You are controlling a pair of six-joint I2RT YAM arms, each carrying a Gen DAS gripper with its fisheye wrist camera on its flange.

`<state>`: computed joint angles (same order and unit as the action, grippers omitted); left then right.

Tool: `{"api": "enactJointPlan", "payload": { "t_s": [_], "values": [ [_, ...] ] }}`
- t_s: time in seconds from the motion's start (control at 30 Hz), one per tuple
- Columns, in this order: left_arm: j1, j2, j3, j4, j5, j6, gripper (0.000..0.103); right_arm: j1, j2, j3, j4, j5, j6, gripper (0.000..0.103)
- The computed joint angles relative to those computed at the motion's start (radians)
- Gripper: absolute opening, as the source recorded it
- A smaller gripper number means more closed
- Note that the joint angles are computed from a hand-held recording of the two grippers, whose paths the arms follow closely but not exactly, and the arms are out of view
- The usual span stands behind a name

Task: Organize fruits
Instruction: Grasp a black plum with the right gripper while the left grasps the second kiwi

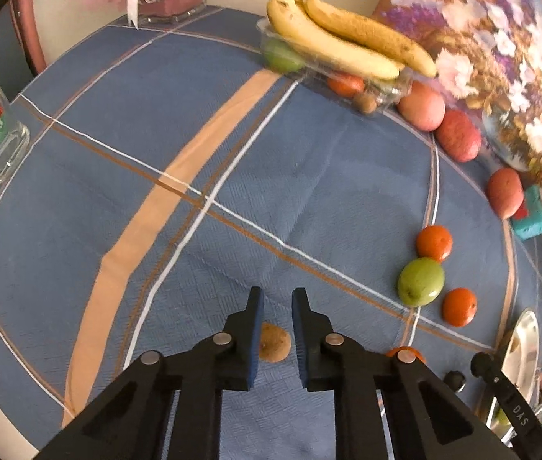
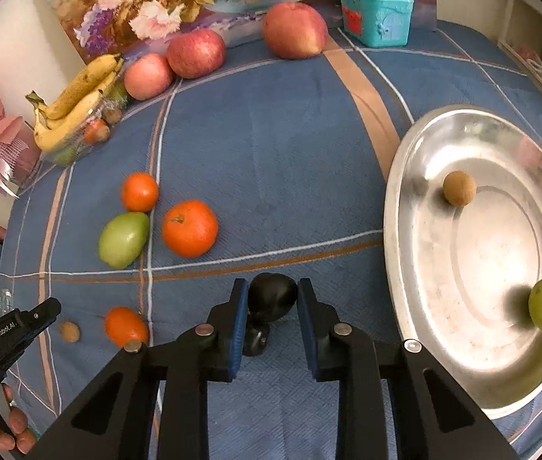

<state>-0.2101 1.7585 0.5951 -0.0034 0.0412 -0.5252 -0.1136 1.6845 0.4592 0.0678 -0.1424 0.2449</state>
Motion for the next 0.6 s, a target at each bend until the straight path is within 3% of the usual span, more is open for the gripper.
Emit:
{"api": "enactJointPlan", "payload": {
  "t_s": [0.27, 0.43, 0.6],
  "values": [
    [0.024, 0.021, 0.018, -0.023, 0.034, -0.006, 0.018, -0.008, -0.058, -0.001, -0.034, -0.006, -0.006, 0.027],
    [0.004, 0.086, 0.053, -0.04, 0.03, 0.0, 0.042, -0.01, -0.057, 0.0, -0.037, -0.008, -0.005, 0.027],
    [-0.018, 0.11, 0.063, -0.057, 0.002, 0.005, 0.041, -0.037, -0.077, -0.009, -0.053, -0.027, -0.022, 0.027]
  ]
}}
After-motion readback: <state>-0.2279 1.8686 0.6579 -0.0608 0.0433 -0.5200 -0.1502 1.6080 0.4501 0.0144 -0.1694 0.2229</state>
